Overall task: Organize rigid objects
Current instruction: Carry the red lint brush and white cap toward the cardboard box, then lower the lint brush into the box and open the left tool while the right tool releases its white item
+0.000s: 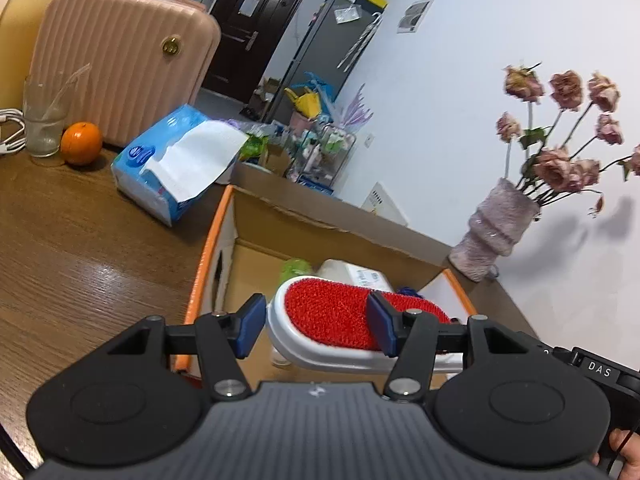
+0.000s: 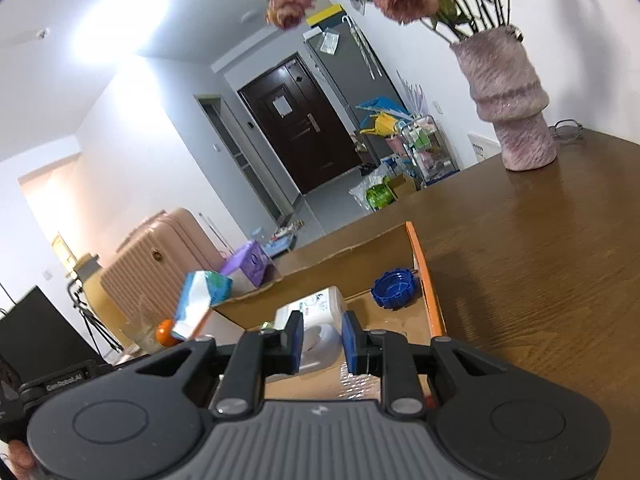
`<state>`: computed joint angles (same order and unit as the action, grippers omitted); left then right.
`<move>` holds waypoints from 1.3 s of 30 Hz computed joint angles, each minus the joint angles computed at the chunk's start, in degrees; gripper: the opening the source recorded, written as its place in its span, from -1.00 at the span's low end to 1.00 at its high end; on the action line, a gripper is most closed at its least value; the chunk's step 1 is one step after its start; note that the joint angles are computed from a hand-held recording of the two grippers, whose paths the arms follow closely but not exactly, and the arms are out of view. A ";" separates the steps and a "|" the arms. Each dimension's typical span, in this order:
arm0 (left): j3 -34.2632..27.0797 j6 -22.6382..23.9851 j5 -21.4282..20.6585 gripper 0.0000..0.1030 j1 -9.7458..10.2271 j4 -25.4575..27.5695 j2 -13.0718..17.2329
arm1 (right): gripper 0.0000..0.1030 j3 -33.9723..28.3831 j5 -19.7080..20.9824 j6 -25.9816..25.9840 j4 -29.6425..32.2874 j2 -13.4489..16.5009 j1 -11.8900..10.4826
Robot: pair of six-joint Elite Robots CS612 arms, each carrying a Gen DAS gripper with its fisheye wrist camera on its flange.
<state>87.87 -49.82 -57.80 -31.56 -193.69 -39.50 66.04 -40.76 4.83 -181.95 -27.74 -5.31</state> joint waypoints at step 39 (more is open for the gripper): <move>7.76 5.82 6.98 0.72 -4.85 -2.45 -5.04 | 0.28 14.35 -3.93 -10.11 -9.29 -7.96 -0.46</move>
<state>95.64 -44.01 -50.82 -36.41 -196.14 -44.54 80.39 -44.69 -5.28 -191.25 -35.70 -5.77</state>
